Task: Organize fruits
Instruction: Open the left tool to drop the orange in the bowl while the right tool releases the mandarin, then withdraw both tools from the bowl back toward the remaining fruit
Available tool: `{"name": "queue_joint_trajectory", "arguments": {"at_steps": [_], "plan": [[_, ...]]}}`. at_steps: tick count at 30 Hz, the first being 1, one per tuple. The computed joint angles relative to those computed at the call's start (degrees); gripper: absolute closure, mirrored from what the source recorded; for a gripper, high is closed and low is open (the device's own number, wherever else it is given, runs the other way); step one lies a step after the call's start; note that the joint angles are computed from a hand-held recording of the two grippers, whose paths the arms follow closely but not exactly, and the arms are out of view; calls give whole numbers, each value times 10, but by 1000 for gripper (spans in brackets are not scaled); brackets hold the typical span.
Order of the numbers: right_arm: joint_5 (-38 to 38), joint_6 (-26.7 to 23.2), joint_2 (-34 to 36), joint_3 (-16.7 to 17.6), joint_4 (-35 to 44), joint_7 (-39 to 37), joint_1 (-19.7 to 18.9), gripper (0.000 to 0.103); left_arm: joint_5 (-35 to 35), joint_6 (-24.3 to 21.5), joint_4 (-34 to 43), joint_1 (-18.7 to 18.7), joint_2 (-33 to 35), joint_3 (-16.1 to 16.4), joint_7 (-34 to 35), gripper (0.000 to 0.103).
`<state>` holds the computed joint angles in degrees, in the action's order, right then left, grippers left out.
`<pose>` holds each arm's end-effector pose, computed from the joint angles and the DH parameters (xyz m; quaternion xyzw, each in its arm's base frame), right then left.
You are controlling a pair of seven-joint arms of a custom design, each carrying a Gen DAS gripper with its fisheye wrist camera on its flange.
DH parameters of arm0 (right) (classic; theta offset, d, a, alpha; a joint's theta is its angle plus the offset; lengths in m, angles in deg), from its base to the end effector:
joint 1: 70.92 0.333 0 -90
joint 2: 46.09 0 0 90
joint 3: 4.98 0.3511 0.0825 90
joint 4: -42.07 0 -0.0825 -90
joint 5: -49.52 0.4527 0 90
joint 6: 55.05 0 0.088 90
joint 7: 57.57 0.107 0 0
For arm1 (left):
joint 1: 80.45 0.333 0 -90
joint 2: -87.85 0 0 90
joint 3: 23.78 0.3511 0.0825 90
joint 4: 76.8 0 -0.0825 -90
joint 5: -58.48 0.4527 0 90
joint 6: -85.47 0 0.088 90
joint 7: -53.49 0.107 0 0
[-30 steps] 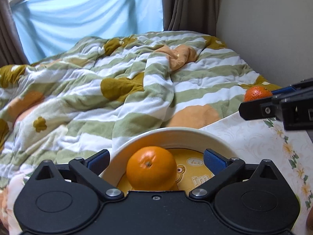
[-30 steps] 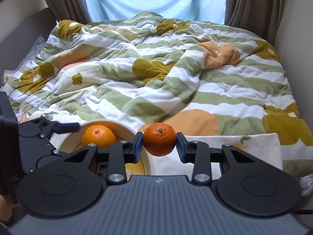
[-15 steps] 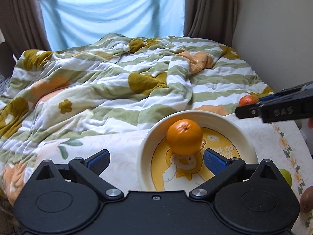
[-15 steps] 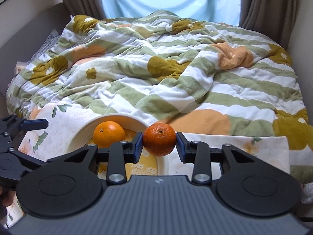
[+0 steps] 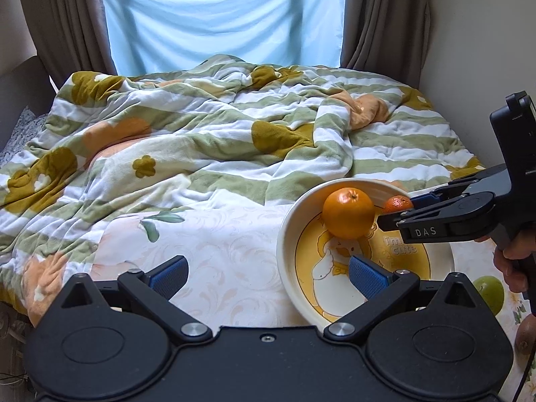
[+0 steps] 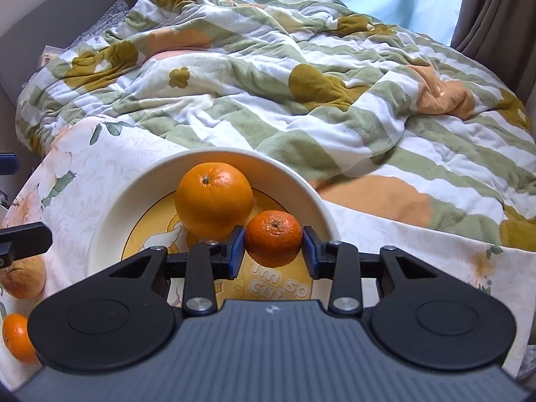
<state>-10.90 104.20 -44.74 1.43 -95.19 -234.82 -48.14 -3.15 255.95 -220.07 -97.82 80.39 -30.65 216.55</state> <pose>0.4658 0.3045 0.3132 -0.6138 0.7295 -0.2058 0.2206 0.4974 -0.1572 0.3620 -0.4023 0.8488 -0.3015 0.1636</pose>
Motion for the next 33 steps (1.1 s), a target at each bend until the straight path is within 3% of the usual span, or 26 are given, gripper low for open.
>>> {"name": "queue_joint_trajectory", "arguments": {"at_steps": [2, 4, 5, 6, 9, 17, 27, 33], "plan": [[-5, -1, 2, 0, 2, -1, 1, 49, 4, -2, -3, 2, -3, 0, -5, 0], [-20, -20, 1, 3, 5, 4, 6, 30, 10, -2, -6, 2, -5, 1, -13, 0], [-17, -35, -1, 6, 7, -3, 9, 10, 3, -1, -7, 1, -6, 3, -7, 0], [-20, -52, -4, 10, 8, -3, 13, 0, 1, 0, -8, -1, -6, 4, -4, 0], [-72, -82, -17, 18, 4, 31, 21, 0, -1, -4, -10, -1, -8, 6, 0, 0], [-53, -89, -47, 31, -16, 41, 19, 0, -23, -7, -31, -16, -46, 14, 7, 0], [33, -125, -167, 80, -77, 25, 15, 0, -30, 10, -99, -76, -159, 58, 0, 0], [86, -171, -253, 131, -120, 31, 22, 0, 35, 0, -159, -86, -250, 66, -79, 0]]}}
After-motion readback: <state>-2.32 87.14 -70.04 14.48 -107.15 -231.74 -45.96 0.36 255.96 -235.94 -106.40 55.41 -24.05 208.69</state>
